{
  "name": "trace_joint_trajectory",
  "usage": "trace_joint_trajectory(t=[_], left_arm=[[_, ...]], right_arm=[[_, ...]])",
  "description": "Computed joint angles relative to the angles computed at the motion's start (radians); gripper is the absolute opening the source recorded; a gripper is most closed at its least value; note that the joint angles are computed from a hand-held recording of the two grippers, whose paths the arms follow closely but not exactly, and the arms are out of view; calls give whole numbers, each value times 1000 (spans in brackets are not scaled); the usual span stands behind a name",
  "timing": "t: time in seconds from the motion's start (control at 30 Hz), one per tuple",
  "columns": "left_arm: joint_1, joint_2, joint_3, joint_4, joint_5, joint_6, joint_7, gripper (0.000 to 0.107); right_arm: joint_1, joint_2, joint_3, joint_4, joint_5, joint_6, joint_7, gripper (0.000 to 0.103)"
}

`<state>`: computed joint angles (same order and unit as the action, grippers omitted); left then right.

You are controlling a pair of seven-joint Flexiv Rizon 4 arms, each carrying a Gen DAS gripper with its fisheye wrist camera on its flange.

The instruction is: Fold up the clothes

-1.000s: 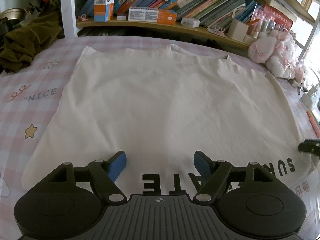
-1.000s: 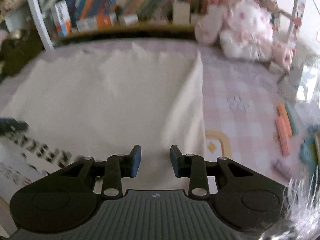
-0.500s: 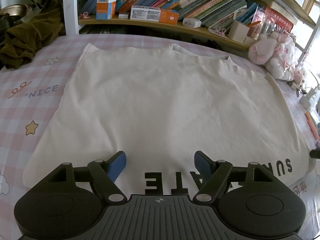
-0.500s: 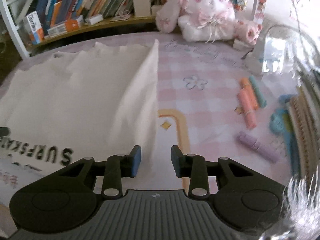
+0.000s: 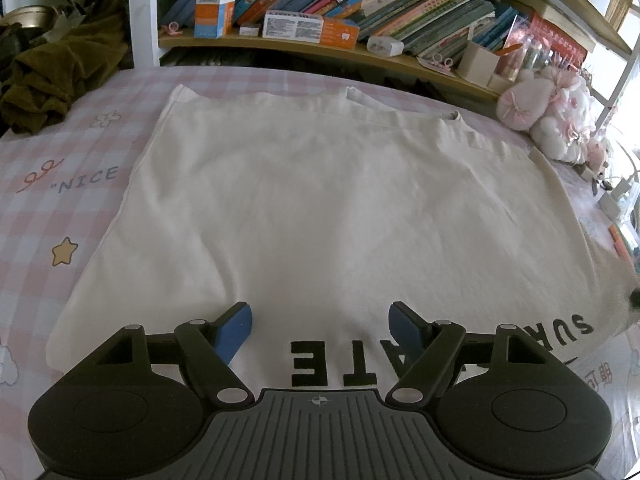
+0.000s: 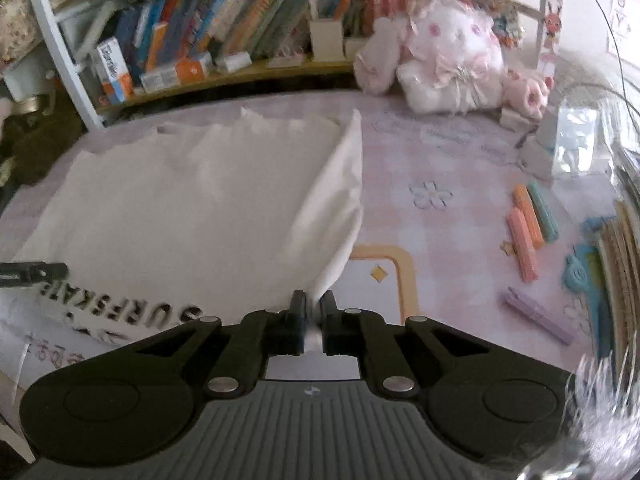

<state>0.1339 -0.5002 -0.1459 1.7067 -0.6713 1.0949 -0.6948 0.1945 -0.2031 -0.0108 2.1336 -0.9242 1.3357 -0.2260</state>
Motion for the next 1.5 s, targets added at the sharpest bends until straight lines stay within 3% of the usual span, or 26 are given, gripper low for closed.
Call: trace_joint_trajectory(t=[0.1,0.3,0.43,0.57,0.83,0.93,1.13,1.27,1.5], left_arm=[[3,0,-4,3,-7,4,5,78],[5,0,-6,4,-13,4,10,78],[6,1,-12,12,-24,16,24,78],[0,2,-7,14,-24,29,13,78],[26,62,-38,78,-117,115,61,78],[36,83,-22,89,-149,115,61,78],[49,114,48,99,-147,92,-30,78],[75,117,72,96,-170,55,-133,77],[145,81,48,77,-439,-112,-353,56]], right_arm=[[-2,-29,51,-23,166,-83,-122,8],[32,-1,6,-25,29,-143,-55,17],[20,12,-14,-44,-178,-136,47,27],[5,-23,-1,-93,-260,-91,69,38],[62,-106,49,-159,-18,-159,-171,38],[82,-101,21,-143,-23,-144,-162,40],[89,-100,1,-125,-30,-114,-144,46],[100,-105,3,-138,-22,-148,-168,49],[110,-114,13,-165,25,-203,-196,54]])
